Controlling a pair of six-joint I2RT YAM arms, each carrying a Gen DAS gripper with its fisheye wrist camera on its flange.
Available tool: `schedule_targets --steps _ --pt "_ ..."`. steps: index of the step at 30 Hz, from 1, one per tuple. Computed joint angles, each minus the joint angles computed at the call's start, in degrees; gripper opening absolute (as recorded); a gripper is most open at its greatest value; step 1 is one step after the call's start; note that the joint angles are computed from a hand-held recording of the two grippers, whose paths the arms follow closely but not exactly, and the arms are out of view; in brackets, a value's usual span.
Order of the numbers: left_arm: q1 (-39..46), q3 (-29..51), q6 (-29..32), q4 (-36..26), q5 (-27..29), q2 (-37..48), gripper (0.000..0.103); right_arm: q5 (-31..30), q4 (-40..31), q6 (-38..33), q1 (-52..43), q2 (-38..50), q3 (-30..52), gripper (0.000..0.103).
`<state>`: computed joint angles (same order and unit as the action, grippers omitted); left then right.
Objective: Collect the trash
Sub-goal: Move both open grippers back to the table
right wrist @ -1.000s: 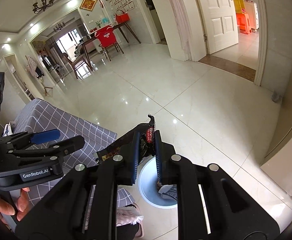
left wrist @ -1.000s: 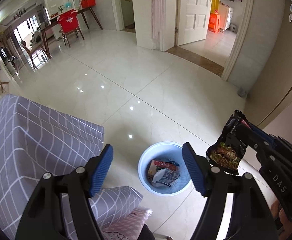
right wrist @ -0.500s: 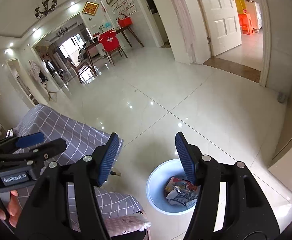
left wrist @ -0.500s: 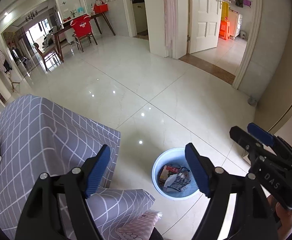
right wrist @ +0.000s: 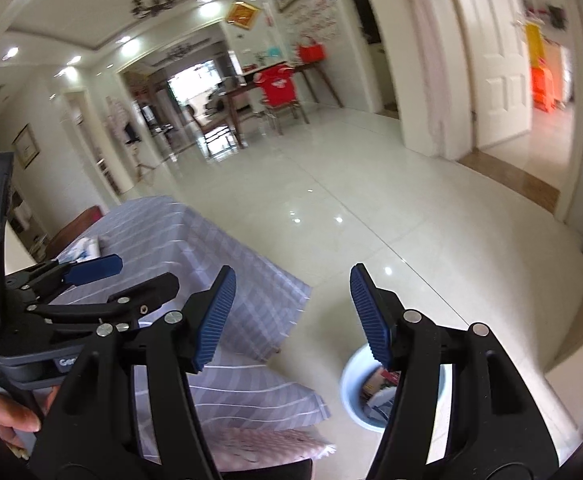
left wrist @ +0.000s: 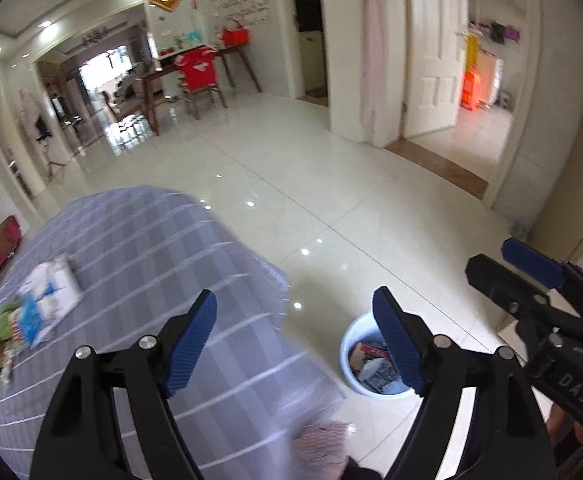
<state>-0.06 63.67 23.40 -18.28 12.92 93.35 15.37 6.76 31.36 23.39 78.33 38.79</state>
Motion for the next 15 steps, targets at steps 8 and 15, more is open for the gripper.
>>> schedule_targets --steps 8,15 --pt "20.7 8.6 6.5 -3.6 7.5 3.5 0.082 3.1 -4.9 -1.2 11.9 11.5 16.7 0.061" --pt "36.6 29.1 6.8 -9.4 10.3 19.0 0.082 2.2 -12.5 -4.0 19.9 30.0 42.1 0.061"
